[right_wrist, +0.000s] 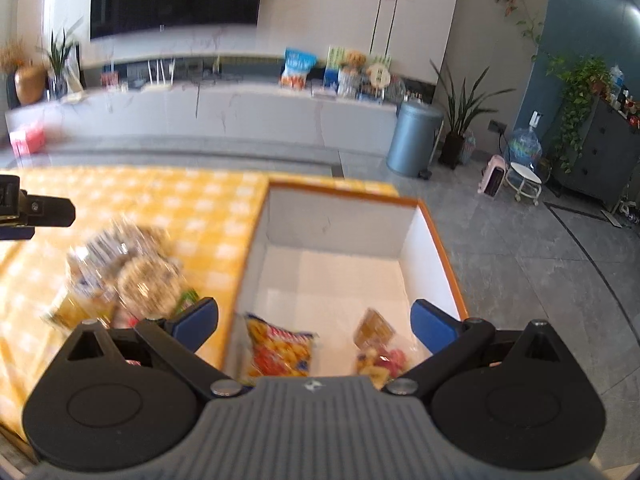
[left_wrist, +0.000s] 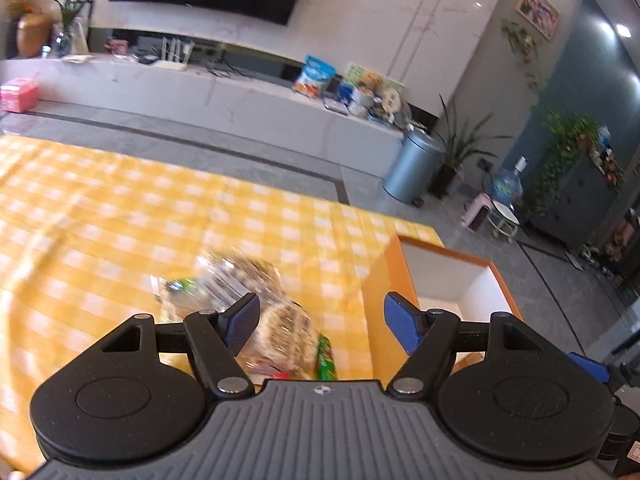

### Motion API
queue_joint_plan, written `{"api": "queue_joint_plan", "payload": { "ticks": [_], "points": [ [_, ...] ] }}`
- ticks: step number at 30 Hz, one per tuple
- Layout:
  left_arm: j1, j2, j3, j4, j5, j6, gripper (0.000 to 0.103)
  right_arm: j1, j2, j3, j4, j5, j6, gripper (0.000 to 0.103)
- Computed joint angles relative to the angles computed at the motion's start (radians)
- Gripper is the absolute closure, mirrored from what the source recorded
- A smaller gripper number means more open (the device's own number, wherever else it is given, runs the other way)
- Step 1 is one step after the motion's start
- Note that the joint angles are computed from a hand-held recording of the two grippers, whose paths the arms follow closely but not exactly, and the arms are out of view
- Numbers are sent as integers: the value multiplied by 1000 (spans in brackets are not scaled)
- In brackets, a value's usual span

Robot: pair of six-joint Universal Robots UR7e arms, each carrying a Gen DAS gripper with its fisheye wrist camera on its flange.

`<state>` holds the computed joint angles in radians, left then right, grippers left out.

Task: Organize snacks
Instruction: 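Move both tools back over the remaining snack pile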

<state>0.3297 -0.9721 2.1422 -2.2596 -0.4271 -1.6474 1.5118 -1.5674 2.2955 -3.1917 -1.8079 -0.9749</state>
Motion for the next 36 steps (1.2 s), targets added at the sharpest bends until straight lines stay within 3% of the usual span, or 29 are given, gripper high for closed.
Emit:
{"api": "queue_joint_plan", "payload": {
  "ticks": [7, 15, 21, 23, 27, 36],
  "points": [
    [-55, -107, -5, 409, -4, -260, 19, 41, -28, 55, -1, 97, 108, 3],
    [-72, -189, 38, 652, -70, -429, 18, 79, -4, 118, -10, 161, 155, 3],
    [-59, -228, 122, 578, -89, -398, 18, 57, 34, 171, -57, 252, 159, 6],
    [-42, -229, 142, 528, -96, -356, 18, 70, 76, 180, -101, 220, 137, 15],
    [-14, -227, 175, 454, -121, -298, 18, 78, 153, 176, -134, 158, 117, 17],
    [87, -219, 258, 163, -193, -146, 18, 60, 318, 149, -214, 40, 86, 21]
  ]
}}
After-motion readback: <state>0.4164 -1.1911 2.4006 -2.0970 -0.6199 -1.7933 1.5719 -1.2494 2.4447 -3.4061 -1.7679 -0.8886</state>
